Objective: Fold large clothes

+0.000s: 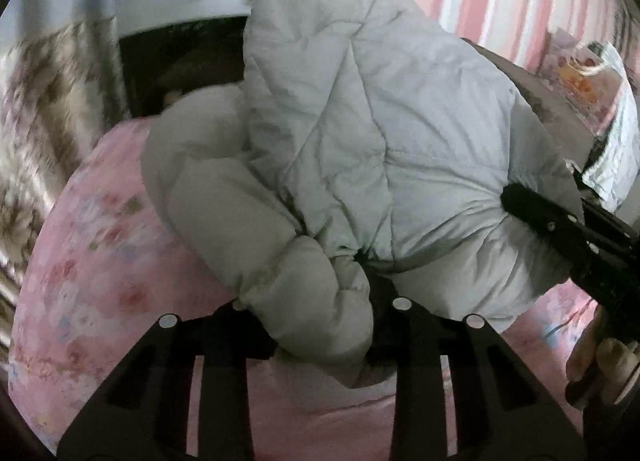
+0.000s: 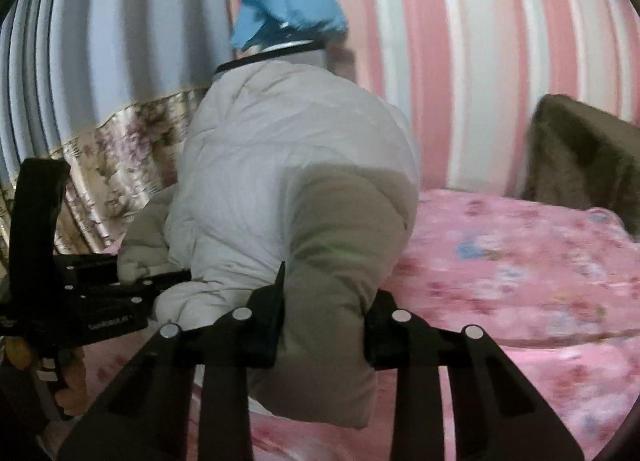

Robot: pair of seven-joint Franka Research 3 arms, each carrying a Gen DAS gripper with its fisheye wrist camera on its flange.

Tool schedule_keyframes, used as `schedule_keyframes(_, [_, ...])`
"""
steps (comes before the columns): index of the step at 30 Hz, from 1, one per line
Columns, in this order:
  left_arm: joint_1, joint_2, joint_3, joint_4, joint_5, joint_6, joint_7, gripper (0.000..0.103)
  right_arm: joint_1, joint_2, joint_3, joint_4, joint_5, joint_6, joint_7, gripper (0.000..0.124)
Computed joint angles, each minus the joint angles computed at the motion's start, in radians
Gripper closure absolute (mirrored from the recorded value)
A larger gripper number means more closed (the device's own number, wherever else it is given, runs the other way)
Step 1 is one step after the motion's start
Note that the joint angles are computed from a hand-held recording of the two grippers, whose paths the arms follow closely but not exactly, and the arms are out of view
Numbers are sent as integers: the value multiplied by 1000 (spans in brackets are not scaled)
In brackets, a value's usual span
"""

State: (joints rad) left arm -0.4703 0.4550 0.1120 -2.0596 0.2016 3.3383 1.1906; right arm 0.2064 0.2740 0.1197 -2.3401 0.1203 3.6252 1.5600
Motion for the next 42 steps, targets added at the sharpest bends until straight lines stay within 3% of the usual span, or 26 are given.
schedule_keyframes(5, [16,38,-113,88,40,-24,-1,74,-74,-128,-40,-155,-30,22,60,93])
schedule_keyframes(9, [-120,52,-40,109,50,-33,-11,72,-123,-208,-85,-253,-116,-15,106,92])
schedule_keyframes(12, [-304,74,129,105,25,-39,-46,66,-162,-213,-106,-271,-248,-58,189,90])
schedule_keyframes(14, [-371,95,195,105,16,-52,-69,60,-171,-192,-107,-274,-271,-50,207,88])
schedule_keyframes(17, [-357,105,191,112,27,-72,-99,49,-194,-157,-95,-268,-316,-28,253,83])
schedule_keyframes(19, [-378,112,221,112,41,-79,-128,46,-181,-147,-96,-268,-283,-26,215,80])
schedule_keyframes(23, [-485,129,338,110,68,-93,-200,42,-206,-125,-83,-245,-304,-46,201,74])
schedule_keyframes(25, [-545,143,398,115,79,-106,-246,41,-252,-111,-65,-230,-372,-49,241,72])
schedule_keyframes(28, [-593,163,450,127,104,-122,-303,40,-264,-102,-57,-219,-382,-51,249,71])
schedule_keyframes(30, [-619,178,481,134,123,-128,-338,34,-282,-97,-47,-214,-404,-50,270,70])
schedule_keyframes(32, [-633,190,505,143,140,-137,-373,24,-298,-96,-39,-213,-424,-46,293,68])
schedule_keyframes(36, [-579,167,465,134,182,-123,-409,19,-294,-109,-37,-213,-434,-56,308,66])
schedule_keyframes(39, [-626,173,521,129,213,-124,-459,19,-278,-114,-42,-214,-423,-64,292,62])
schedule_keyframes(42, [-654,181,549,133,234,-140,-512,18,-340,-101,-13,-190,-537,-74,374,56])
